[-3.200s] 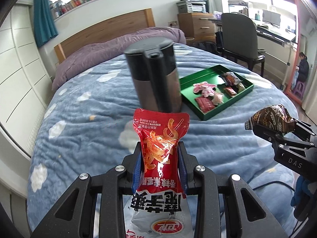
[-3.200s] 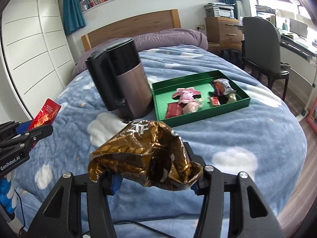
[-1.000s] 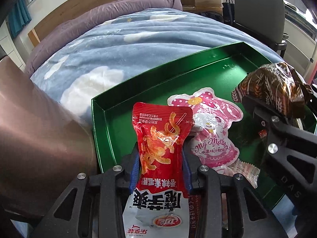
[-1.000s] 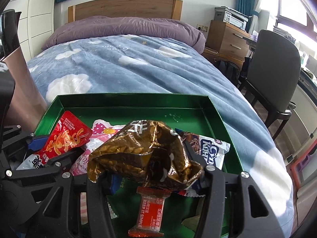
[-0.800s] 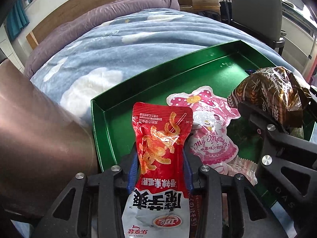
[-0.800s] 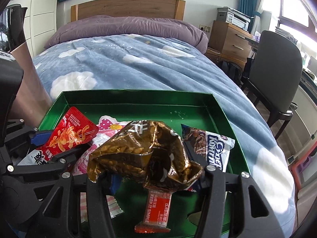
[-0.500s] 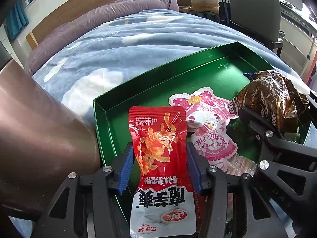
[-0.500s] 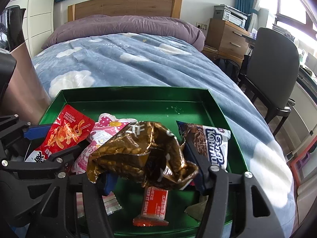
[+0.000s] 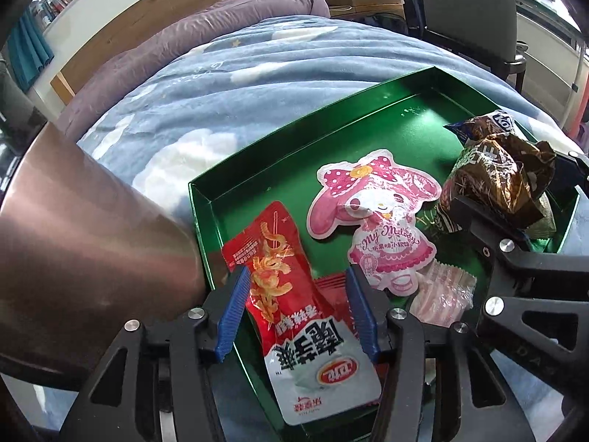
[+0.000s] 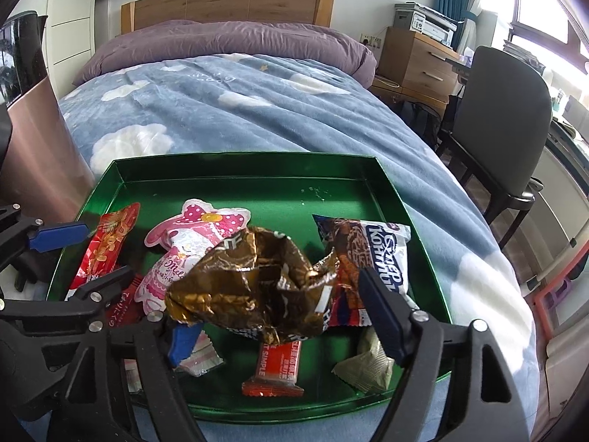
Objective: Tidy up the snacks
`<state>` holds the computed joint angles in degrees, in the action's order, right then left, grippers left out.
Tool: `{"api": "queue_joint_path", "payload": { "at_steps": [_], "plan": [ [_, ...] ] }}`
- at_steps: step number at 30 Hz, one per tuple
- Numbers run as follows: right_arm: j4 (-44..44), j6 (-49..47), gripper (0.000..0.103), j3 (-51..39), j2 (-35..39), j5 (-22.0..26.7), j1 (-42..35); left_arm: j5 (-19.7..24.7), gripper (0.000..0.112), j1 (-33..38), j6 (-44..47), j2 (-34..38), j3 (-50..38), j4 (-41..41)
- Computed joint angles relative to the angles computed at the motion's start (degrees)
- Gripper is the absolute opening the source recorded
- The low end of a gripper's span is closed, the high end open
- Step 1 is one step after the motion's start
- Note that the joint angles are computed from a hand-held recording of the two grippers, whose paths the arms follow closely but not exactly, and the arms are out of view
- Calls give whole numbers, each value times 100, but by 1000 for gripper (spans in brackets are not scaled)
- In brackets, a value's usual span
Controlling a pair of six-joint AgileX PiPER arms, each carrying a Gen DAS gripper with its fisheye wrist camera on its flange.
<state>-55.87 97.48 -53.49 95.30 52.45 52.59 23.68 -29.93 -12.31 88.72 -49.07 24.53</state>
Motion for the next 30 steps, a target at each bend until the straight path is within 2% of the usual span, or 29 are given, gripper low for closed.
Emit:
{"api": "queue_joint_path", "payload": {
  "at_steps": [10, 15, 22, 30],
  "plan": [
    [179, 120, 103, 66, -305, 185, 263, 197, 49, 79, 535, -612, 315, -536],
    [221, 383, 103, 169, -522, 363, 497, 302, 49, 257, 1163, -1005, 481, -1141],
    [398, 614, 103, 53, -751, 979, 1208, 593, 49, 744, 2421, -1895, 858, -2348],
    [648, 1132, 103, -246, -784, 1732, 2148, 1334, 49, 1888, 4303, -2878, 1152, -3702]
  ]
}}
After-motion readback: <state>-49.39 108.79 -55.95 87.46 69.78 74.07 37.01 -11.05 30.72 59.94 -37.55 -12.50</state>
